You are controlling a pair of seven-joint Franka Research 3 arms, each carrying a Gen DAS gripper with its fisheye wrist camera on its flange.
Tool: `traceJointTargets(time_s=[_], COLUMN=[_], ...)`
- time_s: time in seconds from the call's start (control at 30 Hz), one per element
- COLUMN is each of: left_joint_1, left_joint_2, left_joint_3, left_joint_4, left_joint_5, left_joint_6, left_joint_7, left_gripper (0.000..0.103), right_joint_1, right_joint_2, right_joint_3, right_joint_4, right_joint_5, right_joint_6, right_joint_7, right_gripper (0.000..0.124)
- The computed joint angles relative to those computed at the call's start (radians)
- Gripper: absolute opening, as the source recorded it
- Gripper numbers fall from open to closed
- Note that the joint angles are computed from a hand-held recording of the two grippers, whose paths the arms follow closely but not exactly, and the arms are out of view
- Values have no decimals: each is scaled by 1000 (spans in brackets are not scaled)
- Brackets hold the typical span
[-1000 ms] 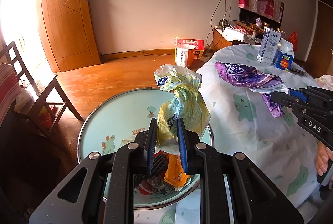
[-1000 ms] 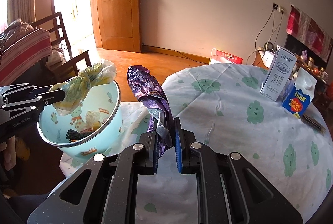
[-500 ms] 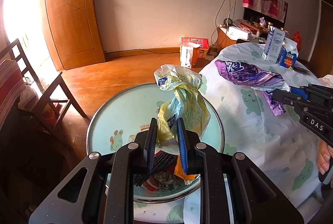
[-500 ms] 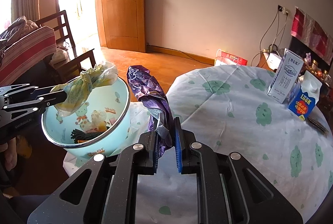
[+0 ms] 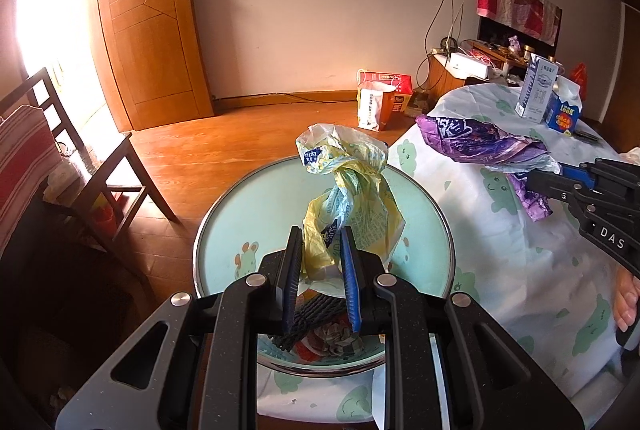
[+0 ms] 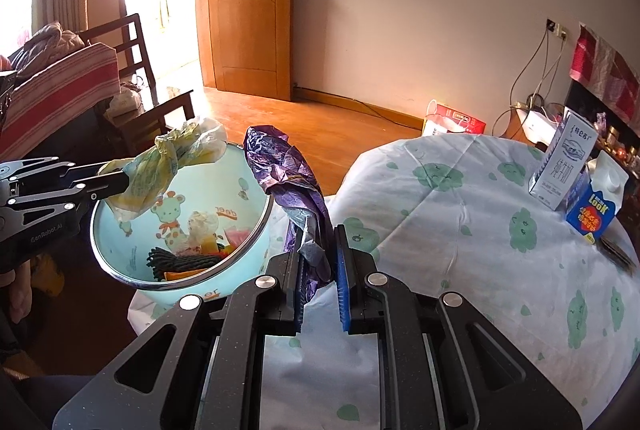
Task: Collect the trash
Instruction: 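Carry the purple wrapper with the right tool while the left tool carries the bag over the bin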
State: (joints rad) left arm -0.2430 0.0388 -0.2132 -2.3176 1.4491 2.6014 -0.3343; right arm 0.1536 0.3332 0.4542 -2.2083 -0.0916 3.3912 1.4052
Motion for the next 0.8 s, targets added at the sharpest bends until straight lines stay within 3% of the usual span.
traceJointTargets(time_s=[0.8], left_joint_1=[31], left_joint_2=[-64], left_joint_3=[-5], left_joint_4=[-74], left_joint_5=[-9], left_joint_6=[-9], left_joint_7=[-25], left_gripper=[19], right_joint_1=[48], right_joint_2=[11], right_joint_3=[5], right_joint_4=[29], right_joint_5=[28], right_joint_6=[-23], right_joint_7=[-57], right_gripper=[14])
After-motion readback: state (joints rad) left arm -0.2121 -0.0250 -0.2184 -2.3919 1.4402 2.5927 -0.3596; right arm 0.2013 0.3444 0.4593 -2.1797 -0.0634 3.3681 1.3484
